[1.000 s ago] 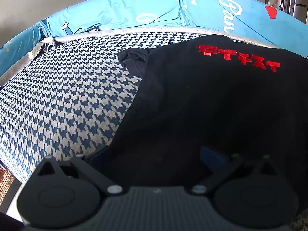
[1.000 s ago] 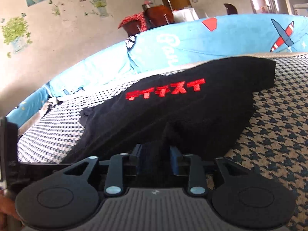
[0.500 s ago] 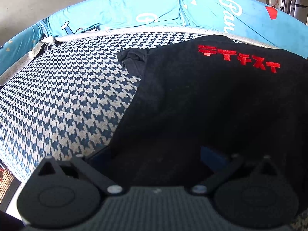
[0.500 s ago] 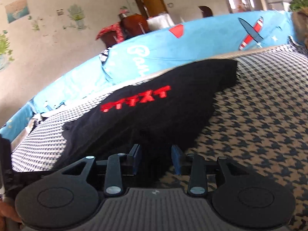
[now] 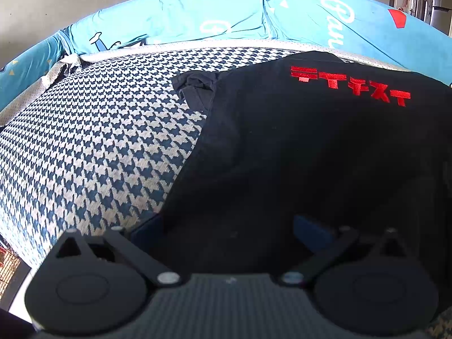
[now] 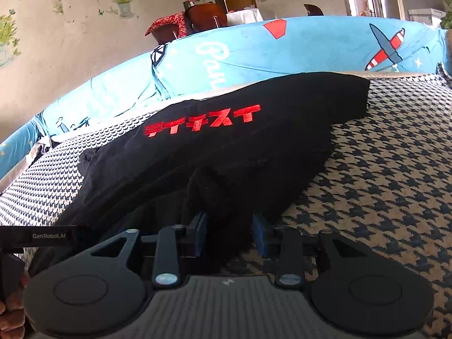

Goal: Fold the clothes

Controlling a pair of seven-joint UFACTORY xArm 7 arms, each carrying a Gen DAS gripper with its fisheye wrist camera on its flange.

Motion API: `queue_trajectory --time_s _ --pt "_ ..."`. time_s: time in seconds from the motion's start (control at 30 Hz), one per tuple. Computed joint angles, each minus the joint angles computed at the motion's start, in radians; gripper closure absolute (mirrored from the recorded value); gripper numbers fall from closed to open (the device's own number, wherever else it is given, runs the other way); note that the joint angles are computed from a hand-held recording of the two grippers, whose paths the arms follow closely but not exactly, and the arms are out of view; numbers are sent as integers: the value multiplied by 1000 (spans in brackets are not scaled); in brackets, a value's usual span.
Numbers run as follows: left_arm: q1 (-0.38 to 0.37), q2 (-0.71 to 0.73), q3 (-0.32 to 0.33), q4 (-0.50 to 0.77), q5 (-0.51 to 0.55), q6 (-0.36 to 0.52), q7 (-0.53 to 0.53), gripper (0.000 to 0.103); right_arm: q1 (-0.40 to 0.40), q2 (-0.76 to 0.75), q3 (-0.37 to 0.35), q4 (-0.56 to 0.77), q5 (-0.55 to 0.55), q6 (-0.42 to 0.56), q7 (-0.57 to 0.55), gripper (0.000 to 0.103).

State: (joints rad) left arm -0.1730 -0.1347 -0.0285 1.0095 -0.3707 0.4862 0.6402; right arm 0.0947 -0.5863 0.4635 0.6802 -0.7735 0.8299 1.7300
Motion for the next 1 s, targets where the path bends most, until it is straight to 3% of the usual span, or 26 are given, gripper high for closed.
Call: queue_trajectory --time_s 0.37,0.53,0.63,1.0 --pt "-1 -1 -1 -1 2 -2 -2 0 15 111 -9 59 -94 -4 -26 67" --pt "0 2 0 3 0 2 0 0 44 150 -18 87 -138 19 -35 89" --pt "1 2 -1 4 3 3 -4 0 66 139 -26 89 -140 37 -15 94" --pt "-1 -3 -2 0 6 4 -9 0 120 25 73 128 -48 376 37 95"
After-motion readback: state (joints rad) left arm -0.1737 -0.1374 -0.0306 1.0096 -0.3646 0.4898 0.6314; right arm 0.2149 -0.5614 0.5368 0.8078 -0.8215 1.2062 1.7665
